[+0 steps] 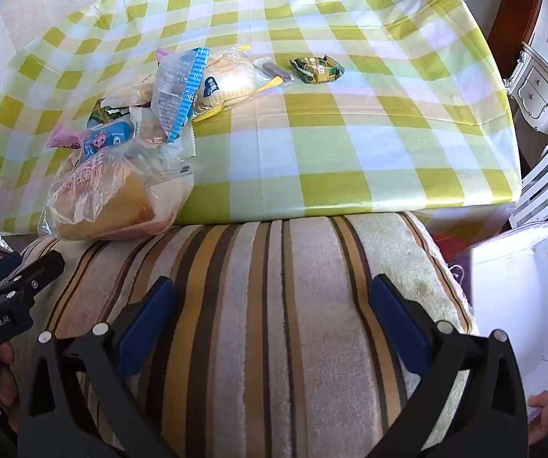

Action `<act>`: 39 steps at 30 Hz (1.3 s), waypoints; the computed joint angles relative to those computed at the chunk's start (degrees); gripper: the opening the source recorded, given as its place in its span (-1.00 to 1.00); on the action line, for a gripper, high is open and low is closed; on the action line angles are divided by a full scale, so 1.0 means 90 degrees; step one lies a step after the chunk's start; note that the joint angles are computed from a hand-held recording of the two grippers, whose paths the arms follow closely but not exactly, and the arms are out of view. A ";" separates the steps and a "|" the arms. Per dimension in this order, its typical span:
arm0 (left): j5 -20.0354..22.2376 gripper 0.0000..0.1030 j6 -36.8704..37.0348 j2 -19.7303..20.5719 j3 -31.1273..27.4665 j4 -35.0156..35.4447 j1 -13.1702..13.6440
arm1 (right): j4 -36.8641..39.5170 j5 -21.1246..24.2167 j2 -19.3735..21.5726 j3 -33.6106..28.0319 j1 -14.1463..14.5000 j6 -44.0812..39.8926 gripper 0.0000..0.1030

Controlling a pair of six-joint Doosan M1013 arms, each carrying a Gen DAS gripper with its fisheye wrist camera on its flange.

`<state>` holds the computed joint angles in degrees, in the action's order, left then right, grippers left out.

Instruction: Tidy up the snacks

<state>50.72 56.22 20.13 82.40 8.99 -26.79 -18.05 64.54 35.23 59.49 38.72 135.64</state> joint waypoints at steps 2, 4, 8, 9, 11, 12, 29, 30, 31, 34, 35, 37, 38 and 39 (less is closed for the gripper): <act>0.0017 0.92 -0.0025 -0.0006 0.0005 0.0065 -0.0006 | 0.0002 -0.0025 -0.0008 0.0013 -0.0001 0.0009 0.97; 0.0015 0.92 -0.0039 -0.0017 0.0021 0.0101 -0.0002 | 0.0005 -0.0011 -0.0004 0.0005 -0.0002 -0.0007 0.97; 0.0071 0.92 -0.0143 0.0031 -0.0023 0.0182 -0.0015 | -0.0019 0.0029 0.0011 -0.0019 0.0003 -0.0028 0.97; 0.0130 0.92 -0.0276 0.0001 -0.0019 0.0354 -0.0088 | -0.0019 0.0047 0.0016 -0.0030 0.0004 -0.0022 0.97; 0.0185 0.92 -0.0328 0.0011 -0.0041 0.0421 -0.0103 | 0.0003 0.0046 0.0009 -0.0027 -0.0004 -0.0040 0.97; 0.0179 0.92 -0.0352 0.0005 -0.0032 0.0448 -0.0107 | 0.0004 0.0038 0.0007 -0.0015 -0.0004 -0.0035 0.97; -0.0191 0.90 -0.0577 -0.0094 0.0123 0.0559 -0.0126 | -0.0349 -0.0382 -0.0120 0.0278 0.0046 0.0294 0.97; -0.0161 0.90 -0.0575 -0.0082 0.0107 0.0578 -0.0132 | -0.0379 -0.0394 -0.0127 0.0290 0.0048 0.0300 0.97; -0.0148 0.90 -0.0578 -0.0074 0.0097 0.0586 -0.0137 | -0.0377 -0.0371 -0.0113 0.0268 0.0047 0.0285 0.97; -0.0145 0.91 -0.0619 -0.0071 0.0098 0.0614 -0.0153 | -0.0375 -0.0347 -0.0100 0.0246 0.0051 0.0273 0.97; -0.0140 0.91 -0.0609 -0.0070 0.0097 0.0618 -0.0150 | -0.0374 -0.0321 -0.0084 0.0215 0.0050 0.0258 0.97; -0.0126 0.92 -0.0631 -0.0060 0.0091 0.0650 -0.0162 | -0.0391 -0.0197 -0.0032 0.0131 0.0060 0.0203 0.97; -0.0131 0.92 -0.0643 -0.0059 0.0095 0.0657 -0.0166 | -0.0411 -0.0134 -0.0006 0.0087 0.0067 0.0183 0.97; -0.0129 0.92 -0.0643 -0.0056 0.0092 0.0658 -0.0166 | -0.0414 -0.0109 0.0005 0.0069 0.0066 0.0168 0.97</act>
